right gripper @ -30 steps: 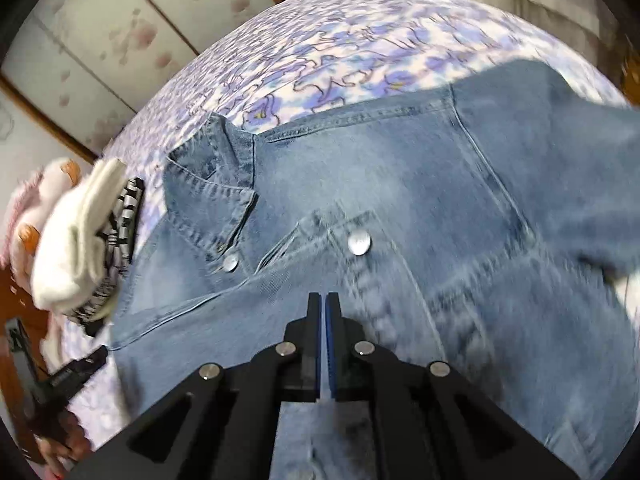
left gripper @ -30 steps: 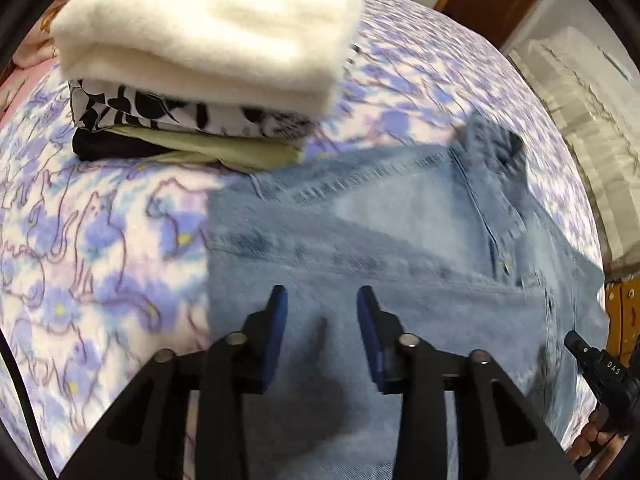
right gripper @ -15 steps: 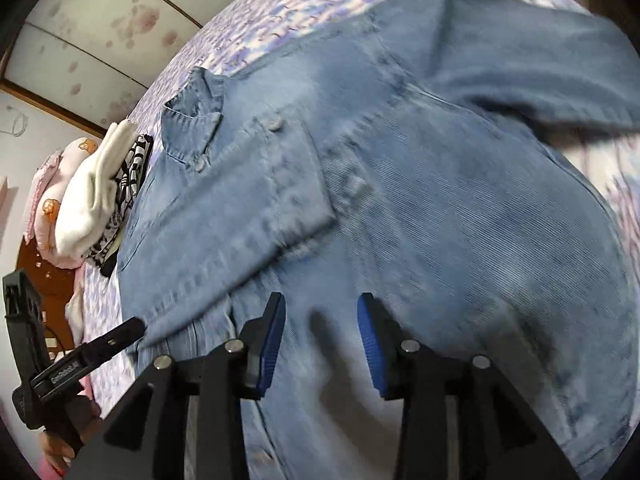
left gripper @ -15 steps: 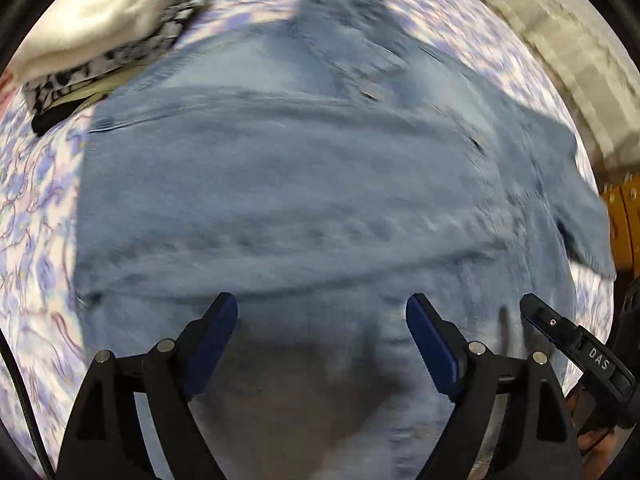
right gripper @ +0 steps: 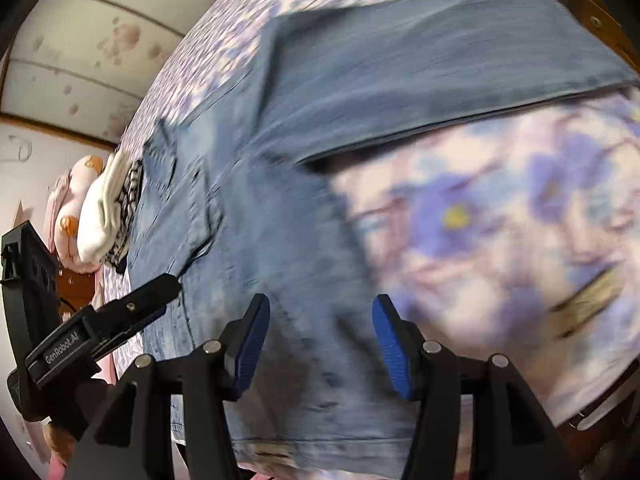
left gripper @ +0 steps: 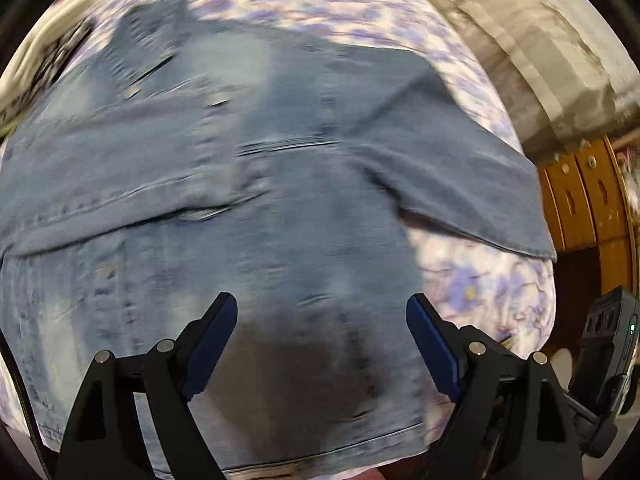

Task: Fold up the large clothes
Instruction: 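Grasp the other sleeve cuff with the right gripper, then fold the held sleeve across the jacket back with the right gripper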

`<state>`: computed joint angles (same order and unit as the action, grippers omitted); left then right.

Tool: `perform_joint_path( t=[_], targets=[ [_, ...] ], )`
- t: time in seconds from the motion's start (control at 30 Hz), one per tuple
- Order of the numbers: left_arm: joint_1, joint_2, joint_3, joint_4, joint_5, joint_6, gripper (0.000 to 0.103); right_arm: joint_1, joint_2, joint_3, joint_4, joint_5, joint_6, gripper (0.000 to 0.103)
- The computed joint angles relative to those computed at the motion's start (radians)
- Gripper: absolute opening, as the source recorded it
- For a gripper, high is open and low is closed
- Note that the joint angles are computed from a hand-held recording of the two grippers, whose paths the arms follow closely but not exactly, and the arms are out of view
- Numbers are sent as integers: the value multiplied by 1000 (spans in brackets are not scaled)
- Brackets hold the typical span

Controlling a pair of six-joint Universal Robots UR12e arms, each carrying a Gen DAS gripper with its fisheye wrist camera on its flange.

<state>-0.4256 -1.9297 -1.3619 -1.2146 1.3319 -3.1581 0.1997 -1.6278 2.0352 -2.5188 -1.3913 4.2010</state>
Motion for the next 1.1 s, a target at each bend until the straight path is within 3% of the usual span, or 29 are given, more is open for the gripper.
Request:
perform_joint_path(
  t=[0.23, 0.43, 0.63, 0.73, 0.93, 1.0, 1.1],
  targets=[
    [-89, -62, 96, -35, 7, 5, 85, -123, -144, 130, 19, -15, 35, 54],
    [-136, -109, 168, -74, 28, 5, 85, -234, -215, 212, -12, -18, 74, 54],
    [-160, -139, 206, -113, 44, 12, 85, -325, -242, 279, -118, -20, 144, 54],
    [-167, -152, 220, -131, 49, 9, 85, -353, -238, 310, -211, -24, 212, 54],
    [-179, -150, 218, -122, 71, 45, 85, -410, -232, 348, -300, 5, 272, 54],
    [-178, -148, 218, -123, 75, 52, 85, -415, -225, 349, -308, -1, 287, 50],
    [-174, -143, 211, -114, 71, 43, 85, -409, -227, 337, -261, -25, 307, 29]
  ],
)
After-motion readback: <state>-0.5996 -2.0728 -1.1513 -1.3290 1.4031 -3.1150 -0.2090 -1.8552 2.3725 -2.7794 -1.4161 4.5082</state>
